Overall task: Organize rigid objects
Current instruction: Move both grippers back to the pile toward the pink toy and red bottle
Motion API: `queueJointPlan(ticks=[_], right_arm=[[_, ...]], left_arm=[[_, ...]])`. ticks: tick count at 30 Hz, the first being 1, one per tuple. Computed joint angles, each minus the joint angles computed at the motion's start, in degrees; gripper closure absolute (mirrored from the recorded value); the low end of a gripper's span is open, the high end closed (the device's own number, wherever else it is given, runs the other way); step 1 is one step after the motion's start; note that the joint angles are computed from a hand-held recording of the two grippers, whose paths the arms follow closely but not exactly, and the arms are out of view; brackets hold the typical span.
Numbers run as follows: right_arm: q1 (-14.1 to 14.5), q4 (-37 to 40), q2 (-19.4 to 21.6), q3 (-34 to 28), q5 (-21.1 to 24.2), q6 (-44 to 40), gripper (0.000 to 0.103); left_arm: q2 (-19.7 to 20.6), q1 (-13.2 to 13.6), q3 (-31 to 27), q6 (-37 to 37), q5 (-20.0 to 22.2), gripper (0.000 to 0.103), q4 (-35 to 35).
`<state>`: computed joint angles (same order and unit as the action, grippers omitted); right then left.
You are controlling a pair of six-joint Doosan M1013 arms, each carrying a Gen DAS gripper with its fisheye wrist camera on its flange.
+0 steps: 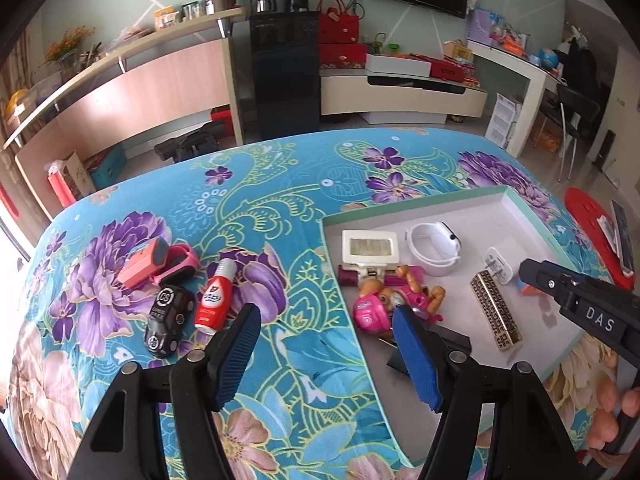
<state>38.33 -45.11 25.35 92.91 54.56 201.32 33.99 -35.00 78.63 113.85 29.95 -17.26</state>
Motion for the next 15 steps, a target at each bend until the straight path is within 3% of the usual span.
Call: queueJointPlan(ticks=[8,11,15], right_arm=[[-0.4,1.6,1.9,-2.3,-2.1,-4.5,0.074],[-0.4,1.7,2.7,-3.4,-2.8,-6.2,0.074],[-0.2,1.7,3.7,-5.0,-1.8,-6.8,0.067]], left_arm=[[1.0,1.0,-1.3,-18.3,-0.6,0.03,12.6],[1.1,1.3,-1.3,-25.4,-0.9,0.019,18.4],[1.3,1.7,-1.5,-32.0,-1.0,0.019,23.2]])
